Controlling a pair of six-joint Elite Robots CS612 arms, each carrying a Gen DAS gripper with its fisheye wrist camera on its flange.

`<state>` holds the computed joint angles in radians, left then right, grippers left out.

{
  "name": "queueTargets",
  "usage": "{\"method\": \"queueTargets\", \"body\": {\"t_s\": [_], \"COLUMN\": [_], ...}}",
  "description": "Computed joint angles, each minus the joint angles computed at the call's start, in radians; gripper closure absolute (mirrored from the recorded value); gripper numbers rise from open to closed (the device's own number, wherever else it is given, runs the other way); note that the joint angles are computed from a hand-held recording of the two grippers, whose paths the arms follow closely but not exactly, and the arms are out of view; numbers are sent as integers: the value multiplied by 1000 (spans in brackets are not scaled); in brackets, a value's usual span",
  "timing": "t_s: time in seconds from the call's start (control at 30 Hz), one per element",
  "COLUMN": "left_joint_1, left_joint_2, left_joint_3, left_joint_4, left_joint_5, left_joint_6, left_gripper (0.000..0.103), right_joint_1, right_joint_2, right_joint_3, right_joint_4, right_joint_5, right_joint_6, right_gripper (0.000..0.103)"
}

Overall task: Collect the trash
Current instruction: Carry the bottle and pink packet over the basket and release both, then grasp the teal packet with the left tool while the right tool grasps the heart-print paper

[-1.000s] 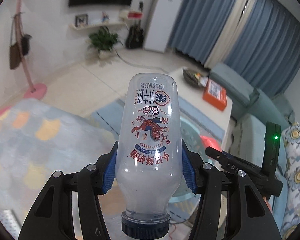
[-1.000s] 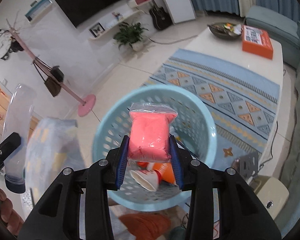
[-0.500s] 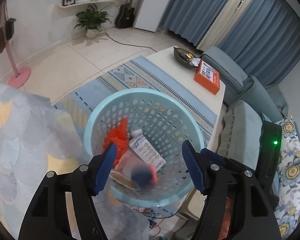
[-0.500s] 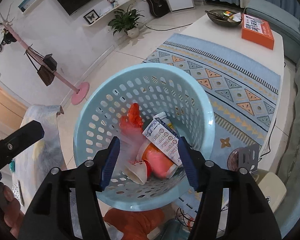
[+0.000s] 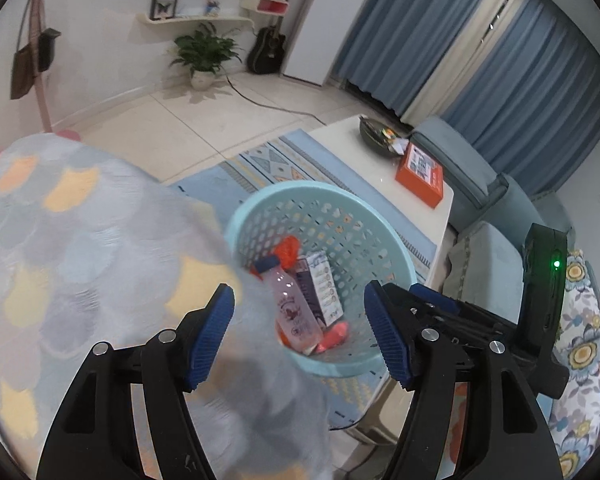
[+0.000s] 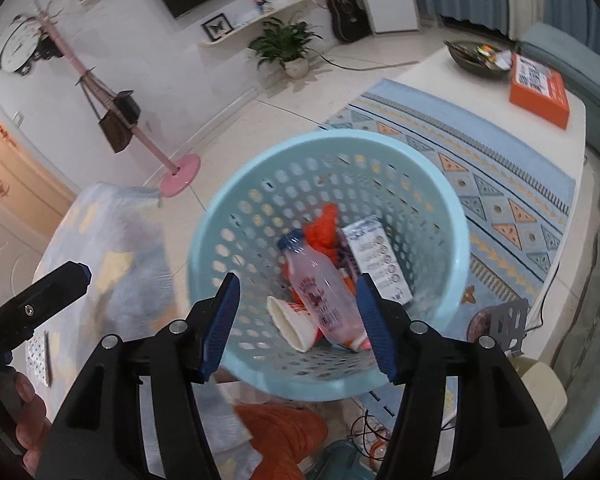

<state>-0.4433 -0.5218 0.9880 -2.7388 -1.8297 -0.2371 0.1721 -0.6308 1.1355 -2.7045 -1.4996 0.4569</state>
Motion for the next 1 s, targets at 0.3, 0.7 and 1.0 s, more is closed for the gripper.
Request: {"method": "queueTargets", "body": {"t_s": [0.3,0.7,1.0], "left_joint_1": [73,153,210], "left_joint_2": [-85,-202,-236], "left_joint_3": [178,369,441], "left_joint_4": [-170,-329,-363], "left_joint_5": [-53,94,238], "left_joint_6": [-115,-221,-267], "left_gripper": [37,29,21], "right_joint_1": [50,152,225], "right_joint_2": [-5,60,162], "right_joint_3": [-53,-218,-404], "right_joint_4": [-25,29,211], "right_joint_5": [-5,105,177], "right_joint_6": [-104,-284,-385], "right_gripper": [46,29,22]}}
